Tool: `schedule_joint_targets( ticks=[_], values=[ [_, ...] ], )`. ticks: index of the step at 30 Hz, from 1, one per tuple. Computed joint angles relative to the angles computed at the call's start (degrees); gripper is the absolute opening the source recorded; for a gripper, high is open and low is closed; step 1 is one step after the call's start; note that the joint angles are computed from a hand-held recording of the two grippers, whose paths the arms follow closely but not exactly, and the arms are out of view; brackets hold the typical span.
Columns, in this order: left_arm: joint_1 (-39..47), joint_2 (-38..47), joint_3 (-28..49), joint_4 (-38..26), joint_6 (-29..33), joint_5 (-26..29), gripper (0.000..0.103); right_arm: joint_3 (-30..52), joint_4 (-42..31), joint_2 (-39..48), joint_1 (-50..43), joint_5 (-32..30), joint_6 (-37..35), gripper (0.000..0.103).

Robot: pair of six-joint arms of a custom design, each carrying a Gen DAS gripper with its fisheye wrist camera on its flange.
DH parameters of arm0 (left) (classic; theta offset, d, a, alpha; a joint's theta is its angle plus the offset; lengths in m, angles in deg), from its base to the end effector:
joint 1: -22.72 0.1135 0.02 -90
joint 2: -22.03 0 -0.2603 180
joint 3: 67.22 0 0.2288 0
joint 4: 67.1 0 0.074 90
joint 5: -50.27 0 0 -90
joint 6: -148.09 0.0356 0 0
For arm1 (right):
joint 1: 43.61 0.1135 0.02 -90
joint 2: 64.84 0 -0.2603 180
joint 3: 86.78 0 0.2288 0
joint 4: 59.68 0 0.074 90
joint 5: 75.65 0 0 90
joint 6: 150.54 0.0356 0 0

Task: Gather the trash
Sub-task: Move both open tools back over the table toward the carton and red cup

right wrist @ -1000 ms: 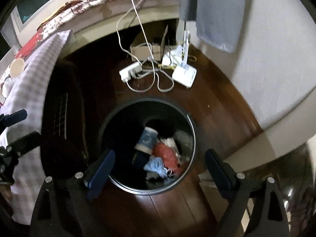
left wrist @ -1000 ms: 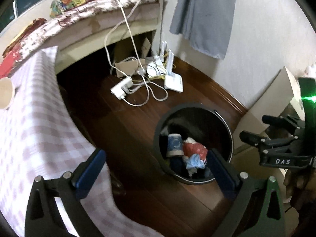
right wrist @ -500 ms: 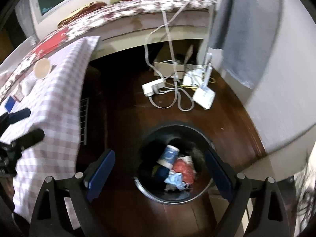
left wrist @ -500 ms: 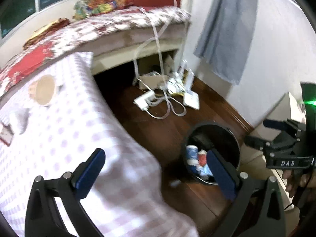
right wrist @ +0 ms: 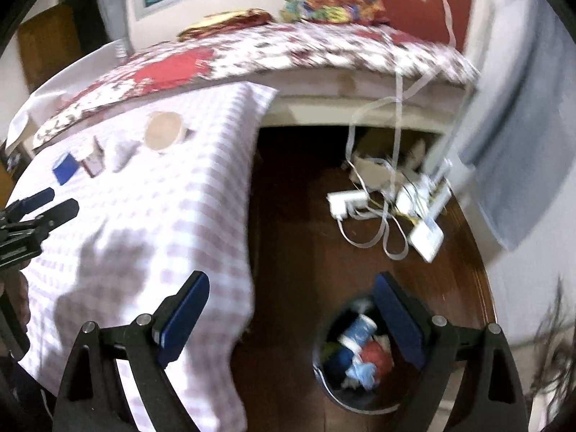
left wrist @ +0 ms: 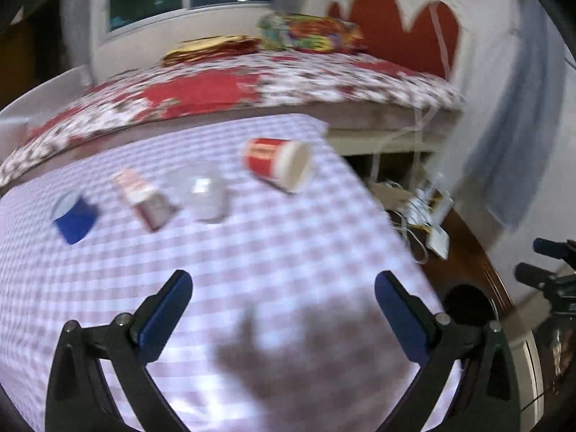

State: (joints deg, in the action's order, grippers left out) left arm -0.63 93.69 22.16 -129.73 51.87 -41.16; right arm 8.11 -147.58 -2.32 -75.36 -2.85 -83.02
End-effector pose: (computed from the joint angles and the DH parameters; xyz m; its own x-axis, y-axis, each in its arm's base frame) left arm 0.2149 -0.0918 0.3528 -0.6855 0.1780 -0.7060 0.3075 0.9497 -0.0592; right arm 0.1367 -0.0722 0.3779 -0.7856 0.0566 -0.6162 0.0649 0.9979 0.0089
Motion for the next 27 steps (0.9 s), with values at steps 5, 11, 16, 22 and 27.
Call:
schedule_joint_targets(
  ticks=[5,11,16,22,27],
  values=[
    [12.1,-0.5,-1.1,1.6,3.8,4.4,0.100,5.0,2.8,3.0,20.1,9.4,11.4,0.094],
    [20.1,2.2,-1.3,5.2,4.4,6.7,0.099,11.8,7.3,11.4,36.8,17.0,18.4,0.094],
    [22.4,6.4,-0.4,8.0,3.0,6.5,0.096,16.8,10.5,20.0,41.2,17.6,19.6,0.094],
    [21.8,12.4,2.4,9.9,1.6,4.9,0.096,21.5,14.1,29.7,41.6,16.7,18.4,0.094],
    [21.0,18.6,6.1,11.4,0.4,3.3,0.096,26.5,15.3,38.6,40.0,14.2,17.3,0.094]
  ],
)
